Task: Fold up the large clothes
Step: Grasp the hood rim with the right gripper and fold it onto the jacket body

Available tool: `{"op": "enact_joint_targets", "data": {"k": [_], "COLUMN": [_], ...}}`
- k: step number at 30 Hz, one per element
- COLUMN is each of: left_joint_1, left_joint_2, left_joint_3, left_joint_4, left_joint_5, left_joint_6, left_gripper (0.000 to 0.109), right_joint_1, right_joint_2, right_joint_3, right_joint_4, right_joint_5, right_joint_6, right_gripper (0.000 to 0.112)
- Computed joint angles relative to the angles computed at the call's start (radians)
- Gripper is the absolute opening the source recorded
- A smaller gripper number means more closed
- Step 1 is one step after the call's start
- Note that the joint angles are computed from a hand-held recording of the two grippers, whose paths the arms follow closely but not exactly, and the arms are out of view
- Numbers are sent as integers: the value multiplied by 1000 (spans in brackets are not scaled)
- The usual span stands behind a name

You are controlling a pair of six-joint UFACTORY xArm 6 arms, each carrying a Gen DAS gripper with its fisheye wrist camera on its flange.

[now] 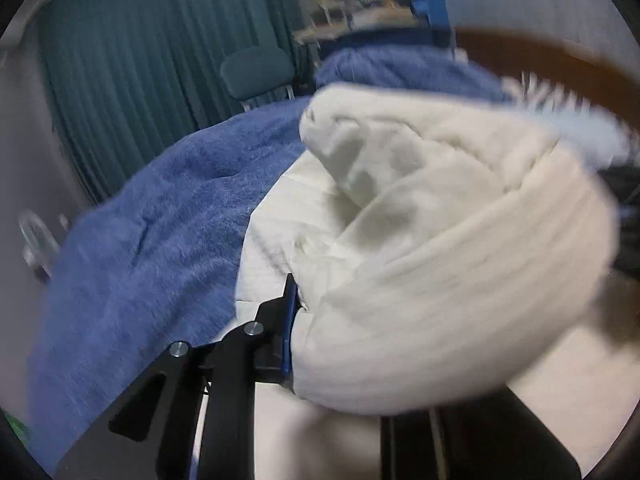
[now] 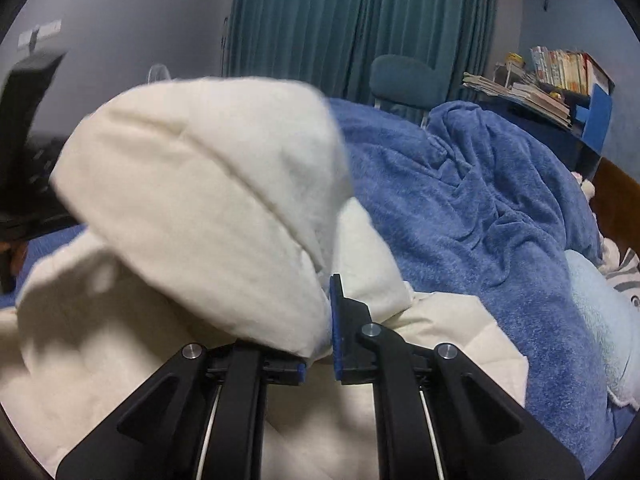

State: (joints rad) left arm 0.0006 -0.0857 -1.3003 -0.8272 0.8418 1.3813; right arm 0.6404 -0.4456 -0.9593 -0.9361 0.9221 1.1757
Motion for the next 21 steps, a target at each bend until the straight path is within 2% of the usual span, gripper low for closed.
{"op": "enact_joint_targets", "data": {"k": [2, 4, 6, 9, 12, 15, 18, 21], "left_joint_1": [81, 143, 173, 183, 184, 161, 155, 164], "left_joint_2": [-21, -37, -17, 91, 227, 282, 310, 313], "left_joint_3": [-38, -53, -71, -134, -233, -253, -263, -270], "left_joint_4": [-60, -90, -81, -25, 24, 60, 69, 62], "left_joint_5": [177, 296, 344, 362, 380, 322, 311, 339], "left_joint_6": [-66, -100, -148, -275, -383, -374, -361, -330], "left_gripper": [15, 15, 15, 15, 15, 15, 16, 17], "right_joint_1": [-10, -22, -13, 26, 45, 22, -54, -104], "right_joint_2": [-35, -53, -53, -21, 19, 85, 181, 282], "right_joint_3": [18, 33, 39, 19, -20, -87, -143, -185], "right_joint_4": [6, 33, 69, 73, 59, 42, 209, 390], "right_joint_5": [-35, -87, -137, -150, -164, -167, -222, -246], "right_joint_6": [7, -11, -46, -89, -104, -81, -155, -242], "right_gripper": [18, 28, 51, 64, 64, 58, 48, 48]}}
